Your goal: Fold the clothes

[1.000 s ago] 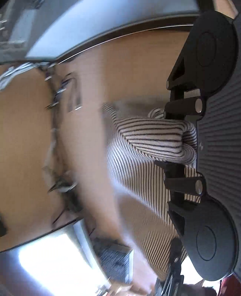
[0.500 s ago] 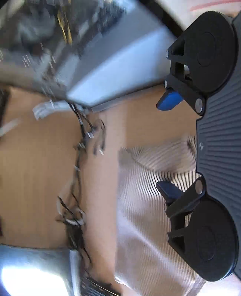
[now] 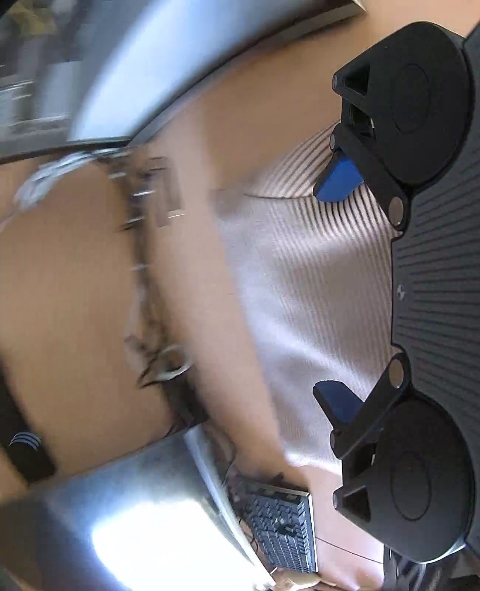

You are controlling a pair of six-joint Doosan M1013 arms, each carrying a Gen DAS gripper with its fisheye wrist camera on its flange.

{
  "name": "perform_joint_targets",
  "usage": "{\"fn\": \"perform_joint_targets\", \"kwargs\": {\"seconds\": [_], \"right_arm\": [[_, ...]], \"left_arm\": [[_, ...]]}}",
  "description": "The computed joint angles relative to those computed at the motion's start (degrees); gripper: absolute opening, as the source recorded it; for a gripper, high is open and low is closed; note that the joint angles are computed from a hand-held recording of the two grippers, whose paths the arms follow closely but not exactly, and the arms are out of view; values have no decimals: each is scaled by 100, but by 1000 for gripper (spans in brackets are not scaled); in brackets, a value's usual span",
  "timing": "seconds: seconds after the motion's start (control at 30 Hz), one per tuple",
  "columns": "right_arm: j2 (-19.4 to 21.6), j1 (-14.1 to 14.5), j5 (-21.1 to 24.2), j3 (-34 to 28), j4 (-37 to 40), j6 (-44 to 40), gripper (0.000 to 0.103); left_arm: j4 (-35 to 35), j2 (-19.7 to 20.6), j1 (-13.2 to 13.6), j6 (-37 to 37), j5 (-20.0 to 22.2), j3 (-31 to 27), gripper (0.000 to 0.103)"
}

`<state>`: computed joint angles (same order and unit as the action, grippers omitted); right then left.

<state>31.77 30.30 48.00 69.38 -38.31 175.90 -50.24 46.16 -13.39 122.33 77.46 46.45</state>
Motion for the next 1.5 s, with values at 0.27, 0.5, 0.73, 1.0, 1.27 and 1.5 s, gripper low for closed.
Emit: {"fn": "perform_joint_targets", "kwargs": {"seconds": [0.27, 0.5, 0.73, 1.0, 1.27, 1.5], "right_arm": [[-301, 99, -982, 845, -640, 1174, 103], [-610, 139, -2000, 1474, -1411, 2896, 103], [-893, 70, -2354, 1656, -1613, 2175, 103], [-473, 96, 280, 777, -1222, 72, 103], [-132, 36, 962, 379, -476, -815, 103], [14, 314, 1418, 83, -257, -1400, 103]], "left_arm": [[-152, -206, -83, -464, -677, 463, 103], [614, -270, -315, -378, -1418, 446, 103], [1468, -224, -497, -964, -1812, 148, 103], [235, -384, -418, -573, -1486, 504, 103], [422, -69, -486, -734, -1259, 102, 103], [723, 214, -611, -501, -1369, -325, 103]]}}
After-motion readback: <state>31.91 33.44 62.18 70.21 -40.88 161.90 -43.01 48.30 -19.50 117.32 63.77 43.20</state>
